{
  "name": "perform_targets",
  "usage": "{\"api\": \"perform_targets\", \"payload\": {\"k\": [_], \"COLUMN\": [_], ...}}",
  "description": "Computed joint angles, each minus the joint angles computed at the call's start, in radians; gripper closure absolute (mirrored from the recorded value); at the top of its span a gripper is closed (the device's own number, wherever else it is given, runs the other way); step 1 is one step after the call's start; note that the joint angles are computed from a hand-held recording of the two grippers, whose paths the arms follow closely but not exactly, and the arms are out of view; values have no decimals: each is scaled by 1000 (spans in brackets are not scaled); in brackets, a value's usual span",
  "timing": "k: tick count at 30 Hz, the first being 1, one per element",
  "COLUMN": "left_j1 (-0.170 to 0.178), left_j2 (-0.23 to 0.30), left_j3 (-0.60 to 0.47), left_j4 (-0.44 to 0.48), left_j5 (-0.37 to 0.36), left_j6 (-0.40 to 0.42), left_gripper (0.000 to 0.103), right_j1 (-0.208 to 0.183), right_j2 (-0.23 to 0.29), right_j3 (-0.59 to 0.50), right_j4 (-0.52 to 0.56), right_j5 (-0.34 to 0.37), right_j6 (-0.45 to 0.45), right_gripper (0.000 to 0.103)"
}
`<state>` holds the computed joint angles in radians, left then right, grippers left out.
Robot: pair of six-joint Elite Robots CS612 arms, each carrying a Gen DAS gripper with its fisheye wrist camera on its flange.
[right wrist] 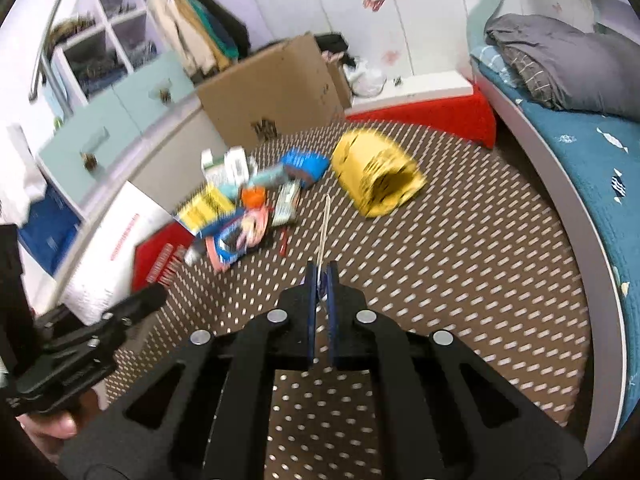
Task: Collect trash
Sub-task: 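Carry both items over the wastebasket and open both grippers to drop them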
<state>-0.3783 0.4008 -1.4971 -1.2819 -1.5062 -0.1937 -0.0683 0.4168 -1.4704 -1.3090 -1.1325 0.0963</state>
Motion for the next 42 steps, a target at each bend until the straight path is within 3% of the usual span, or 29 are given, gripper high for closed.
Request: {"api": "perform_targets", "payload": {"k": [5,12,19,27,29,30,31,34,42], "left_j1": [-23,-75,-125,-165,-172,-175,-179,-192,-231], "left_j2": [-43,-106,-147,-178,-193,-196,-201,-219,-290], "left_j3": [81,226,350,470,513,524,538,595,793], "left_j4": [-77,-165,-180,-165,-163,-161,-159,-159,-145], "left_j5": [-79,-153,-191,-194,-204,-207,-208,-218,-218], "left_j6": [13,51,93,137,142,147,154,169,219], "left_gripper": [66,66,66,66,66,66,66,66,66], "right_j1": [-65,-153,-242,-284,-290,-291,-295,-305,-322], "right_j2": [-18,-9,67,142,152,157,169,191,199], "right_j3": [-13,-29,-20,55,68,65,50,13,-101], "right_j4": [-50,-70,64,171,197,197,185,151,63], "right_j5": [21,-63,-77,-14,-15,-16,-22,-3,-111], "right_j6": [43,116,202,265,288,300,329,354,443], "right_gripper": [98,98,98,97,85,51,25,25,20]}}
